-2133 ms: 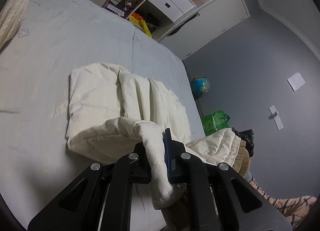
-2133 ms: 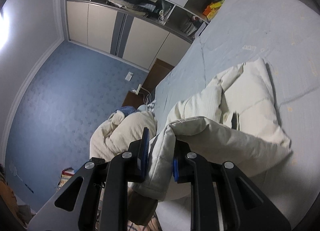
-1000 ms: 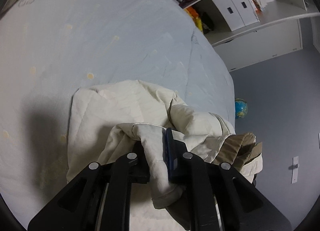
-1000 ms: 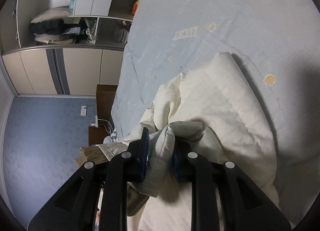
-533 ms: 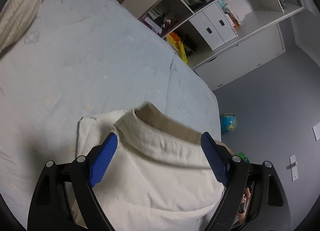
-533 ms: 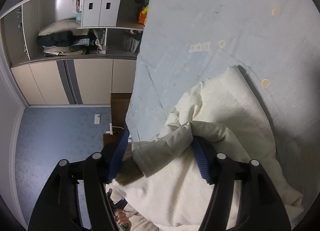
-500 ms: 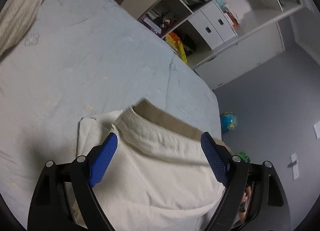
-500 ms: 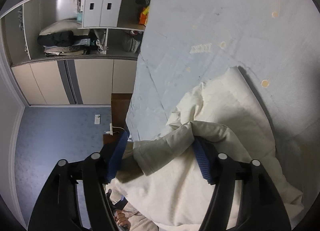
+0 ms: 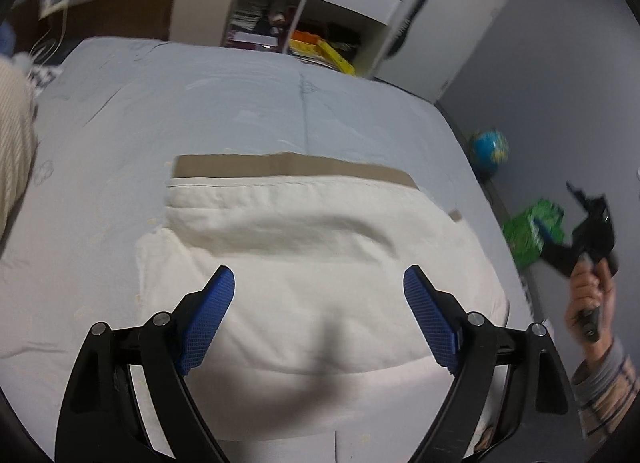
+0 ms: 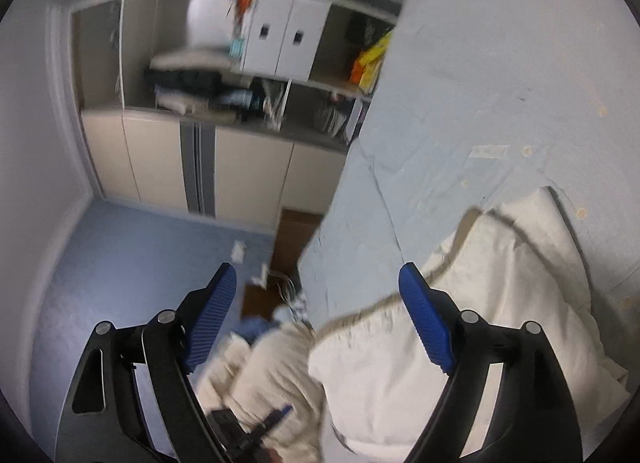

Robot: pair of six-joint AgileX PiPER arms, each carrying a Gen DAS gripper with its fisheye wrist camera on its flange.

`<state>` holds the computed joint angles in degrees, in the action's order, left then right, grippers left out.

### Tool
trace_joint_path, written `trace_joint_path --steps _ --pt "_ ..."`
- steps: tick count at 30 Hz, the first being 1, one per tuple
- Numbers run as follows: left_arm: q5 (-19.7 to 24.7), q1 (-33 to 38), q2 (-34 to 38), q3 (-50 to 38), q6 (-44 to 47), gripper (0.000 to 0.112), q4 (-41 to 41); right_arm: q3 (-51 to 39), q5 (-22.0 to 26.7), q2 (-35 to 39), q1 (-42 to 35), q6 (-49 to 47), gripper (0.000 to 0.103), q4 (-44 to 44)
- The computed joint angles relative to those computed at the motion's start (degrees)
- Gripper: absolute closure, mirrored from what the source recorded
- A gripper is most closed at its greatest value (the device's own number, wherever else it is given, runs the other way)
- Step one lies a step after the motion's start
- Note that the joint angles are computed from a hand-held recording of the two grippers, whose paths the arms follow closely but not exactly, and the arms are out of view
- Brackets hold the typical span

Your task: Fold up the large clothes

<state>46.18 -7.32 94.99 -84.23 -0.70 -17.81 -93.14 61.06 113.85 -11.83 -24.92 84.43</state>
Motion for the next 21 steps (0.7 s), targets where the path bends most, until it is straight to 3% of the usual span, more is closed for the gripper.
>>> trace_joint_path --steps 4,7,8,12,17,21 --pt "-1.29 -5.81 1.59 -1.1 -5.31 0.029 7.41 -2.26 0.38 -3.01 5.24 1.17 0.024 -15.07" --pt "-2.63 -10.69 2.86 -1.57 -10.52 0.029 15.18 2.06 -5.9 -7.7 11.84 1.59 0.024 -28.56" --pt "-5.17 -11.6 2.61 -0.32 -11.64 0.029 16.37 3.74 -7.85 -8.74 13.56 1.72 0.024 -31.11" --pt "-7.42 -15.99 3.93 0.65 -18.43 0.029 24.17 12.32 -18.23 -12.37 21.15 3.97 0.024 -42.32" --pt "-9.02 -18.52 7.58 0.05 -24.69 0.029 31.7 15.66 -26.88 -11.23 26.81 9.74 0.024 -53.29" --pt "-10.79 -17.76 10.78 -1.16 -28.94 0.031 33.83 13.31 -31.07 -8.13 28.95 13.3 0.021 -58.07"
